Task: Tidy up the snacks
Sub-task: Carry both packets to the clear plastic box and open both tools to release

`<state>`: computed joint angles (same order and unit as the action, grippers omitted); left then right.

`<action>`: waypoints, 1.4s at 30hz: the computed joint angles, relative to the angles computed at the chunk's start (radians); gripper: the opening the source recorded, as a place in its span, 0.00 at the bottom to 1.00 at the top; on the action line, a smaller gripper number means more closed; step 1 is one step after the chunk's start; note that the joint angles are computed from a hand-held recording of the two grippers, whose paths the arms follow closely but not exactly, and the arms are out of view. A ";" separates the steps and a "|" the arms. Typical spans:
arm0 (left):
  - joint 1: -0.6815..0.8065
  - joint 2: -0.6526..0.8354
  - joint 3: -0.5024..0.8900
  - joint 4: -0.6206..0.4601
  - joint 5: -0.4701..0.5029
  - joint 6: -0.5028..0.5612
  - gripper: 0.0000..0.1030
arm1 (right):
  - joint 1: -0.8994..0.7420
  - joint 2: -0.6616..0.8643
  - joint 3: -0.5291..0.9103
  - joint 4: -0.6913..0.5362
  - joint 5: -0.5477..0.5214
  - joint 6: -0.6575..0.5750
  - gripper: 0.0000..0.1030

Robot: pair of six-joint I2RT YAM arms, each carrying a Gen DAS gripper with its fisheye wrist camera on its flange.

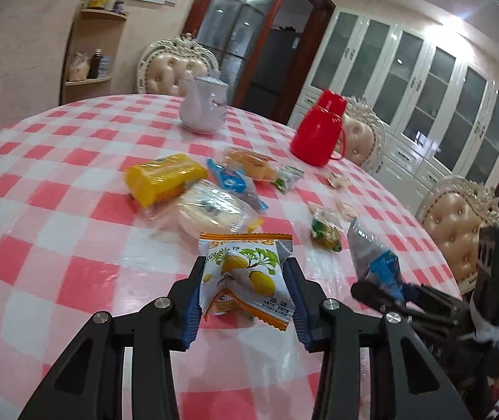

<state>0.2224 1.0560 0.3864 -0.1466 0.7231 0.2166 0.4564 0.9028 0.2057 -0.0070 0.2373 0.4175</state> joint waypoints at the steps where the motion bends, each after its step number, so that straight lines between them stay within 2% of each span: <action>1: 0.037 -0.003 -0.003 -0.006 0.015 0.019 0.43 | 0.042 0.015 0.006 0.008 0.024 0.018 0.50; 5: 0.145 0.027 0.008 -0.045 0.037 0.091 0.43 | 0.194 0.099 0.040 0.047 0.100 0.080 0.50; 14: 0.392 0.057 0.048 -0.112 0.105 0.243 0.43 | 0.410 0.328 0.138 0.157 0.155 0.156 0.50; 23: 0.714 0.204 0.208 -0.366 0.222 0.539 0.43 | 0.534 0.551 0.277 0.231 0.131 0.177 0.50; 29: 0.975 0.407 0.399 -0.531 0.270 0.732 0.43 | 0.635 0.691 0.408 0.274 0.079 0.169 0.50; 35: 1.184 0.646 0.625 -0.516 0.216 0.744 0.43 | 0.737 0.857 0.606 0.278 -0.013 0.097 0.50; 42: 1.294 0.826 0.822 -0.403 0.110 0.639 0.43 | 0.835 1.075 0.906 0.183 -0.146 -0.006 0.51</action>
